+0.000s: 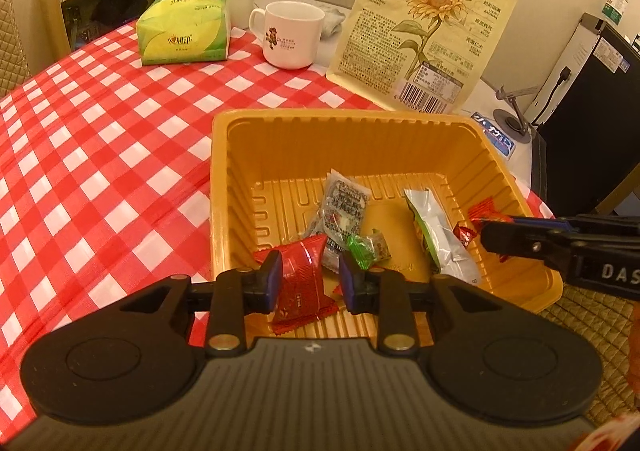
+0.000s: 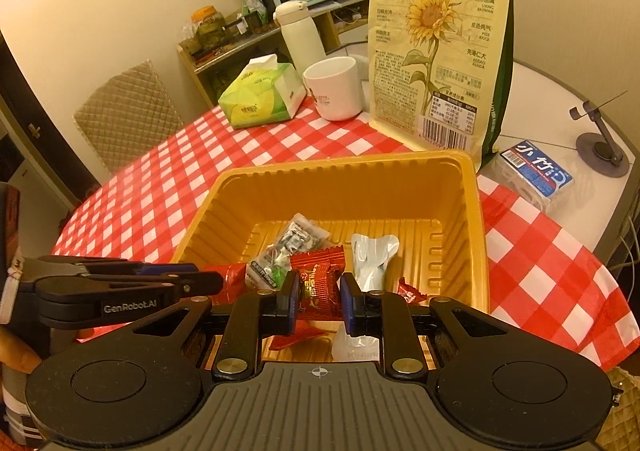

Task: Organize snacks
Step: 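Open the left tool to drop the red packet into the tray while the right tool holds the candy, then open the right tool to drop the orange-red candy into the tray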

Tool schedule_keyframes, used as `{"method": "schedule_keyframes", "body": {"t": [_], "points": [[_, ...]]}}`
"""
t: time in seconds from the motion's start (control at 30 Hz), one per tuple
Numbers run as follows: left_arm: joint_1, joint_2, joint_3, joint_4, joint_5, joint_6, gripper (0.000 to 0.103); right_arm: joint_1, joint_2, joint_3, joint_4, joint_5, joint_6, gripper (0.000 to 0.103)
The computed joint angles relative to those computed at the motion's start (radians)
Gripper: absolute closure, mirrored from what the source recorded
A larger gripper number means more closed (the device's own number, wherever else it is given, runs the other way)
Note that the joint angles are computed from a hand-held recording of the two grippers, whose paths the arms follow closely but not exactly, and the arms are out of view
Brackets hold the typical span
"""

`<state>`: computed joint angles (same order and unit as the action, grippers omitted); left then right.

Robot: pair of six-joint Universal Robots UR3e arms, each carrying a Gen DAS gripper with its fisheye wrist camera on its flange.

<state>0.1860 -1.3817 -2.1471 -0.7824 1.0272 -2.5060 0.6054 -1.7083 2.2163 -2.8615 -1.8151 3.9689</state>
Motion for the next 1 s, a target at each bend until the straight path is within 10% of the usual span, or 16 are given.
{"method": "schedule_keyframes", "body": {"t": [0.8, 1.0], "points": [[-0.005, -0.010, 0.036, 0.020, 0.006, -0.063, 0.058, -0.103, 0.141, -0.022, -0.129, 0.121, -0.041, 0.080], [-0.004, 0.006, 0.024, 0.018, 0.012, -0.066, 0.048, -0.089, 0.105, 0.004, -0.125, 0.077, -0.003, 0.044]]}}
